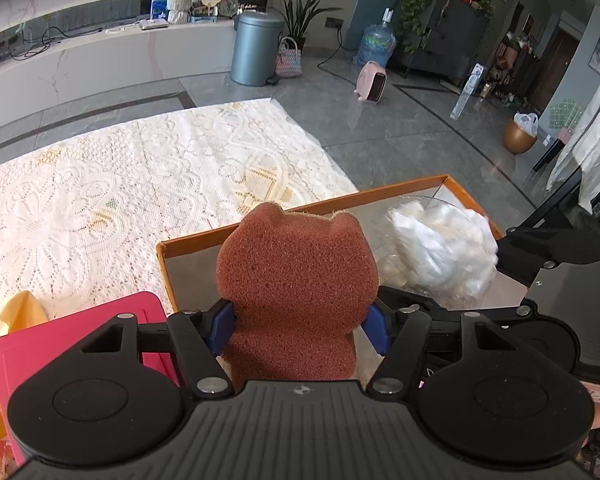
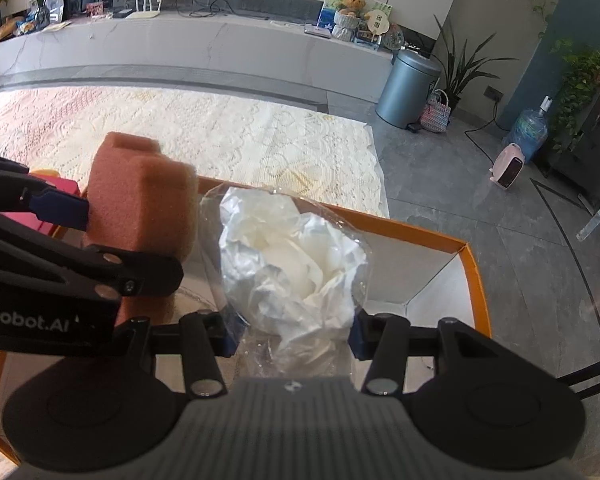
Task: Organize soft objects
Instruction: 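Open both tools to release the bear and bag into the box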
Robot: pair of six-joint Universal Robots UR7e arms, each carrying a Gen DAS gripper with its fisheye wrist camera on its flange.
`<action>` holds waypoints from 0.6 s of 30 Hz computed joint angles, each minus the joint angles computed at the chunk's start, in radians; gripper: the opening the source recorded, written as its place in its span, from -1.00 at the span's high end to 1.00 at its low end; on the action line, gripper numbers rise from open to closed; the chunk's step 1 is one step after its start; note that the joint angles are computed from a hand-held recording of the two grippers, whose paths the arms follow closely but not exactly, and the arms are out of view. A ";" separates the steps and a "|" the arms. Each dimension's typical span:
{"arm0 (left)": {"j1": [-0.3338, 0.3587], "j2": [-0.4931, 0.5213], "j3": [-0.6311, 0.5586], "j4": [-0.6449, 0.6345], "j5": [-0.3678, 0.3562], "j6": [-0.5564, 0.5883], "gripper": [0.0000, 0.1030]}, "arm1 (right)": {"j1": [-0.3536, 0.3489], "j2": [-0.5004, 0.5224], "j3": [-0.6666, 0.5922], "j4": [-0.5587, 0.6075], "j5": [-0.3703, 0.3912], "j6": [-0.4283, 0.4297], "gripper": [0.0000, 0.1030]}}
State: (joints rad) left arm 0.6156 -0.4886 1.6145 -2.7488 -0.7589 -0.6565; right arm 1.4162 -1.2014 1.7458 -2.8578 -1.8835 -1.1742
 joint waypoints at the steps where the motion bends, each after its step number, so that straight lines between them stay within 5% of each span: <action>1: 0.001 0.000 -0.001 0.007 0.000 -0.004 -0.45 | 0.001 0.002 0.002 0.004 -0.008 -0.002 0.03; 9: 0.003 -0.009 -0.016 0.089 -0.001 -0.055 -0.49 | 0.004 0.015 -0.002 0.022 -0.041 -0.016 0.02; 18: 0.000 -0.018 -0.001 0.053 -0.006 -0.065 -0.68 | 0.006 -0.009 0.019 0.022 -0.049 -0.061 -0.24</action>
